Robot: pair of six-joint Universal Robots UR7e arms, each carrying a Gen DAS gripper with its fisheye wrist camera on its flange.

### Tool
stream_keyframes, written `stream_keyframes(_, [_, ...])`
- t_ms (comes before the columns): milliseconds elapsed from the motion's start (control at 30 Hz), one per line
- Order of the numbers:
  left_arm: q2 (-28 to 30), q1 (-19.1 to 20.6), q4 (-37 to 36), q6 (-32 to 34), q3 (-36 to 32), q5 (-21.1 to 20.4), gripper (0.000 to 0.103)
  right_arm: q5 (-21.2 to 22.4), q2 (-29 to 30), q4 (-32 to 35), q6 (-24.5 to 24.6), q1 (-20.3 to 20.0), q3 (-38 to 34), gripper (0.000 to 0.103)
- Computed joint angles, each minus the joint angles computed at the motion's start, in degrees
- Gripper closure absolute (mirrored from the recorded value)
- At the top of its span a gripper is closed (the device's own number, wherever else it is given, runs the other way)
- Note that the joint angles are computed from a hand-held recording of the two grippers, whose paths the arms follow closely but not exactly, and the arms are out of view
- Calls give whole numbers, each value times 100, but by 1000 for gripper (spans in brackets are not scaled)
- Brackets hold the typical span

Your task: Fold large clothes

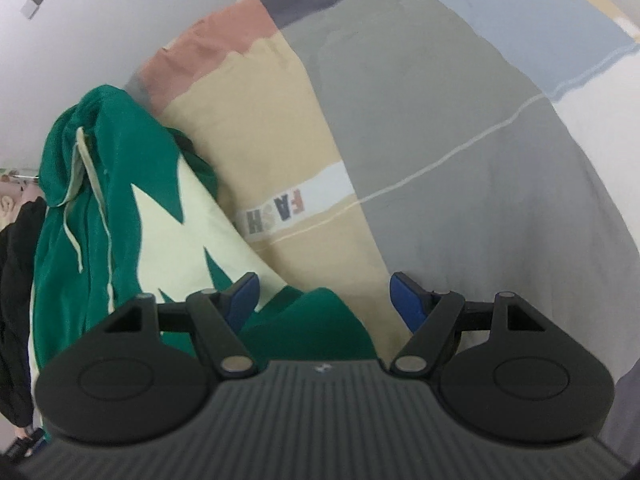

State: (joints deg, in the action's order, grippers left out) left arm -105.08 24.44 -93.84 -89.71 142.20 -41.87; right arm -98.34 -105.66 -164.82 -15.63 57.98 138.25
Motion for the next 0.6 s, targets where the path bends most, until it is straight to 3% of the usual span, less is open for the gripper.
stream_keyframes(167, [185, 274, -189, 395, 78, -60, 26, 234, 1, 591, -56, -138, -97, 26])
stream_keyframes(333, [-49, 403, -819, 529, 195, -357, 29, 608, -24, 1214, -483, -165, -211, 27])
stream_keyframes(367, [-115, 375, -938, 586, 237, -410, 32, 691, -64, 1384, -589, -158, -213, 30])
stream_keyframes(400, [-164, 323, -1049, 629, 280, -472, 45, 709, -75, 1505, -719, -109, -205, 32])
stream_keyframes(467, [-152, 273, -1253, 713, 302, -606, 70, 606, -93, 1545, -1004, 68, -138, 48])
stream_keyframes(500, [-132, 220, -1323, 761, 305, -657, 78, 570, -89, 1554, -1123, 147, -110, 65])
stream_keyframes(533, [-90, 195, -1339, 788, 284, -689, 88, 402, -37, 1367, -1194, 273, -64, 71])
stream_keyframes(567, [5, 169, -1220, 732, 202, -715, 90, 261, -8, 1235, -1288, 391, -55, 83])
stream_keyframes(600, [124, 115, -894, 546, 67, -658, 95, 298, -50, 1226, -1337, 416, -63, 87])
